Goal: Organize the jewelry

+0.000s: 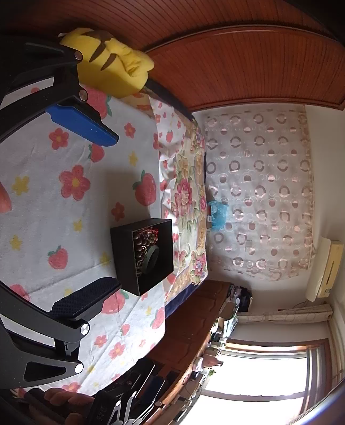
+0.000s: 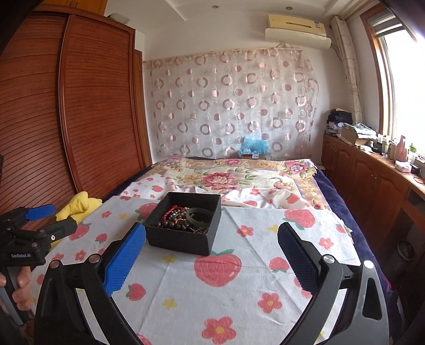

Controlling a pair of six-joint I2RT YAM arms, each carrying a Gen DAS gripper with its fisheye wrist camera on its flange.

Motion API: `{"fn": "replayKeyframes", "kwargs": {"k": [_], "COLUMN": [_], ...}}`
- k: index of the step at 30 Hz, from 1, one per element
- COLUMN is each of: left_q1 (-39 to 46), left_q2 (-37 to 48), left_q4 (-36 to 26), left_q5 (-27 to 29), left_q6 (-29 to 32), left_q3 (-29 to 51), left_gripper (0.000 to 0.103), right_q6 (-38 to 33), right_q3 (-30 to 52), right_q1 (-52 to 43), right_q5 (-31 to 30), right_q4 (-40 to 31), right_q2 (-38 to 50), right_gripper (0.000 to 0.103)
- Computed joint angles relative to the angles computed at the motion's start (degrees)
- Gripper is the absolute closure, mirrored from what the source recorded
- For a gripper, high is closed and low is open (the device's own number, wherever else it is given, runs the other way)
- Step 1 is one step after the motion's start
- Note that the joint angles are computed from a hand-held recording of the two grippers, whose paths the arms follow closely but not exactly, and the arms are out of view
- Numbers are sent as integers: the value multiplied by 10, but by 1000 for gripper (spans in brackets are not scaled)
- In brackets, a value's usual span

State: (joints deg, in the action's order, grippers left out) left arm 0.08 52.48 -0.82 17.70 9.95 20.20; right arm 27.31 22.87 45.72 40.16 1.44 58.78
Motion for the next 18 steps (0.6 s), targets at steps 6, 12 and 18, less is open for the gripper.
{"fn": "replayKeyframes", "kwargs": {"k": [6,12,18], "left_q1": [11,14,30], "left_q2": [-11,-12,-41], "left_q4": [-5,-2,-19], "left_q5": [11,14,27], "left_q6": [3,5,11], "left_q3": [-8,-10,-20], "left_gripper": [8,8,8], "right_q6": [36,42,40], "right_q3": [-11,-18,-19], "right_q1": [37,40,40], "right_q5": [35,38,38], "right_q4": [-35,-37,-36], "right_q2": [-25,-29,-31], "right_gripper": [3,3,3]}}
